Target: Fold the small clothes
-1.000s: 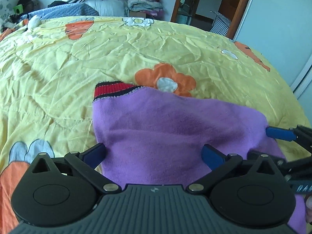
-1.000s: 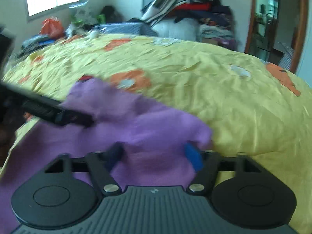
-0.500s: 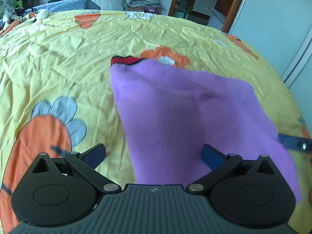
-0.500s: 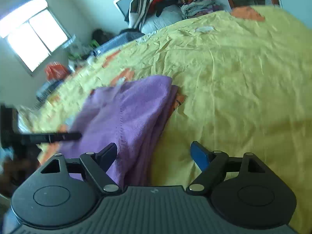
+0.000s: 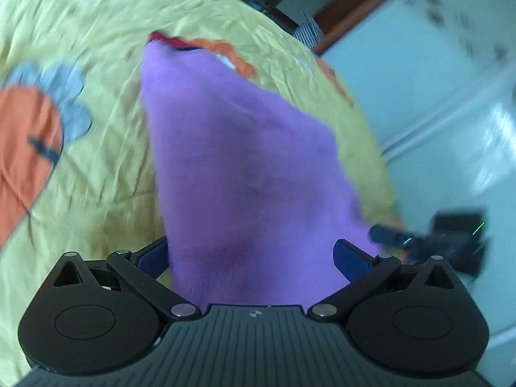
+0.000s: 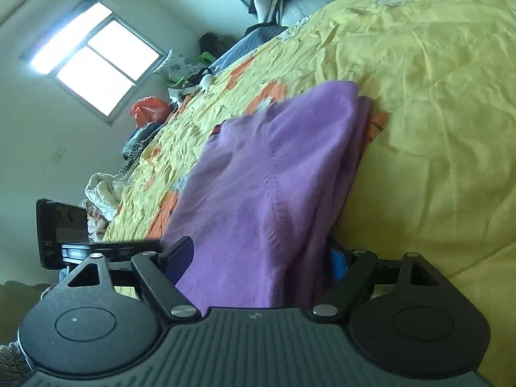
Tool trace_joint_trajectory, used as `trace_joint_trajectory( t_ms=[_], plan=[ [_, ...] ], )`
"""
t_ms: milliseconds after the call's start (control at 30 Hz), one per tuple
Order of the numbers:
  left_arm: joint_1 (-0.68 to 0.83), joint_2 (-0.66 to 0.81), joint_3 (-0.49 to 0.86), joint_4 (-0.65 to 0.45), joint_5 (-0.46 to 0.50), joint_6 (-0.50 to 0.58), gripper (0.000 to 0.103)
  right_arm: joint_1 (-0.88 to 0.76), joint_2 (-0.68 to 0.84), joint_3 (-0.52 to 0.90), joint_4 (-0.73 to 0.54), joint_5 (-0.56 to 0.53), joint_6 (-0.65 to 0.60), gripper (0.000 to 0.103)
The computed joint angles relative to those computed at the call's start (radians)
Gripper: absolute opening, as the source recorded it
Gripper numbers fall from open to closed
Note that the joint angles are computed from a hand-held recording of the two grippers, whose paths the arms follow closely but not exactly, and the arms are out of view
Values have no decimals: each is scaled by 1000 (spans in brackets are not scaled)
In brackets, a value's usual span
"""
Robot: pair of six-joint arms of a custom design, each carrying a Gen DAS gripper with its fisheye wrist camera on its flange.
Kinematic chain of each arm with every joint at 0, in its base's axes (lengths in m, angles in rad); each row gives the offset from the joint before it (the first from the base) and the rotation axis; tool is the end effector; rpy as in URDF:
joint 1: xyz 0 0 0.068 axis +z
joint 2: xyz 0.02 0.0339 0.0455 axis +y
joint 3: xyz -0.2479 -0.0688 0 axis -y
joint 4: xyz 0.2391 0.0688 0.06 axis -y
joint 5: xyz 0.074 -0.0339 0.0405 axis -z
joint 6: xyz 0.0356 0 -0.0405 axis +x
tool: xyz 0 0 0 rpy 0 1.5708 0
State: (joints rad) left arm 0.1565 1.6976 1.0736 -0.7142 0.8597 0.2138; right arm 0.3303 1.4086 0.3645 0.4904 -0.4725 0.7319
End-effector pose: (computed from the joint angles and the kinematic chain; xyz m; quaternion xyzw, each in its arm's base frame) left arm 0.3034 0.0206 0.1738 0.0742 0.9011 -0.3874 0.1799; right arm 0.2236 0.0938 0.1260 0.0577 0.8549 0.4160 0.3046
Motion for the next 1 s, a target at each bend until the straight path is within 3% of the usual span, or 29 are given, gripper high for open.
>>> trace_joint_trajectory(
  t_ms=[67,133,233,300,333,400,433,467,500,533,633,767,1000],
  plan=[
    [56,177,143,-134,143,-32,103,-28,50,-19,110,-23,66,82],
    [86,366,326,-323,265,-31,103,-21,71,5,107,-23,65,82],
    [79,611,609,-656,373,92,103,-1,115,51,99,-44,48,84],
    [62,684,716,-773,377,143,103,6,127,70,84,-42,35,84],
    [51,683,728,-771,365,149,101,7,132,71,90,-43,37,84],
    [23,594,650,-603,288,48,85,24,138,76,95,-9,48,83],
    [0,542,609,-519,199,8,51,37,142,91,77,11,50,80],
    [-22,517,592,-470,110,-17,24,60,139,118,24,51,44,65],
    [-21,500,565,-442,104,-17,25,87,131,160,-71,104,30,49],
    [-24,471,543,-420,80,-9,26,116,129,194,-145,160,23,24],
    [-65,306,449,-320,-61,15,25,184,119,232,-198,254,45,21],
    [-79,207,454,-319,-200,57,24,240,107,278,-184,298,78,19],
    [135,271,627,-547,-189,191,28,364,215,402,-131,352,149,20]
  ],
)
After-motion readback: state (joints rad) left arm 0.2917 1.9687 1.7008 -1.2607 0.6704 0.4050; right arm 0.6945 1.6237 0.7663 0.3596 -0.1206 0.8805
